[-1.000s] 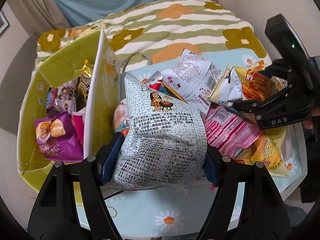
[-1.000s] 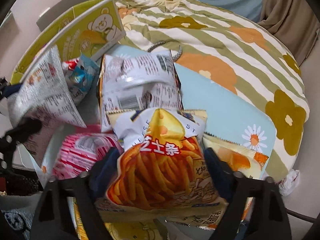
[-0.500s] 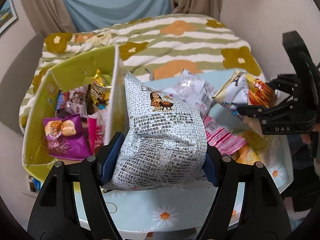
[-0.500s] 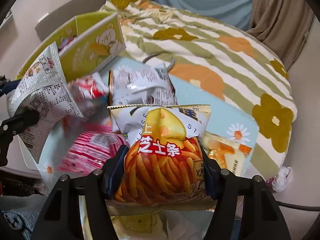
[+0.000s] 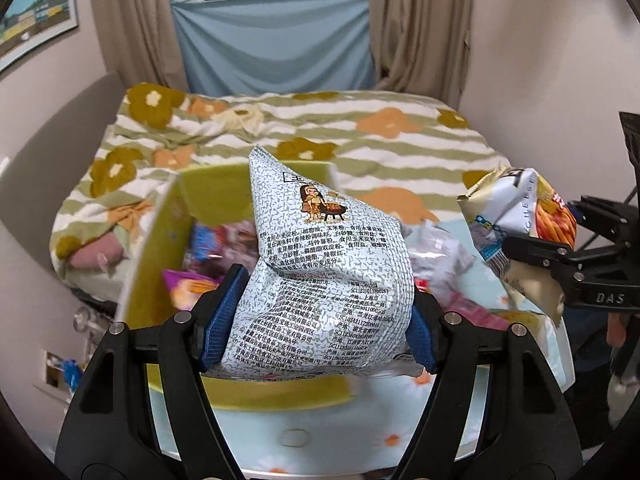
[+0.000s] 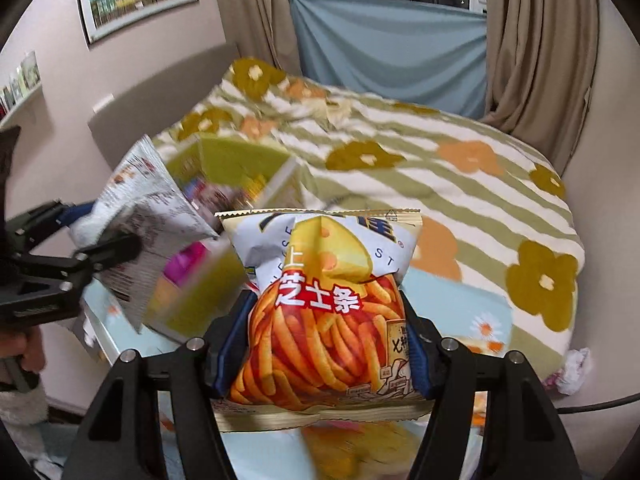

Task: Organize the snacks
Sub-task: 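Carry both bags over the yellow box and open both tools to drop them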

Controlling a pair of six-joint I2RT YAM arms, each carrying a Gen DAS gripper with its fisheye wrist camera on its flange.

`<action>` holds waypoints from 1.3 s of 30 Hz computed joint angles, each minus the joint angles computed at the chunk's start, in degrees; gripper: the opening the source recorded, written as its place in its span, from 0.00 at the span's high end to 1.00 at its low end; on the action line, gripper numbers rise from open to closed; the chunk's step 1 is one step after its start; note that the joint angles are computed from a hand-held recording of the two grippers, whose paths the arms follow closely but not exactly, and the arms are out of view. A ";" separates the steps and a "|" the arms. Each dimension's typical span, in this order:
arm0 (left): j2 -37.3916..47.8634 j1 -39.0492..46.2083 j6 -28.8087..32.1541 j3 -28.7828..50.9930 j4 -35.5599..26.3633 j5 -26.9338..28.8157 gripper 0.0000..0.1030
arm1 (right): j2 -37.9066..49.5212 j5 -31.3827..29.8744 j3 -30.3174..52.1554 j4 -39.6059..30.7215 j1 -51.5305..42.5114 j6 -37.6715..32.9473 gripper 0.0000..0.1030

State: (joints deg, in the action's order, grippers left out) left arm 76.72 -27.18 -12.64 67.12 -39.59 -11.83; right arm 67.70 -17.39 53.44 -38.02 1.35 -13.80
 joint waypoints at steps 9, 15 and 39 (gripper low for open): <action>-2.26 21.46 13.82 -4.65 3.64 13.86 0.30 | 6.79 9.22 3.65 8.24 20.45 22.57 0.40; 3.83 30.87 20.52 -6.75 7.34 22.04 0.30 | 14.35 16.18 6.22 11.83 28.53 32.32 0.40; -0.53 40.79 23.62 -13.57 7.88 28.93 0.00 | 22.50 23.46 9.30 15.38 35.79 42.64 0.38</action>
State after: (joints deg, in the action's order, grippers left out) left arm 76.20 13.61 10.98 53.54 -31.71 17.10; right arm 90.20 6.07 62.73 -22.64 37.14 28.84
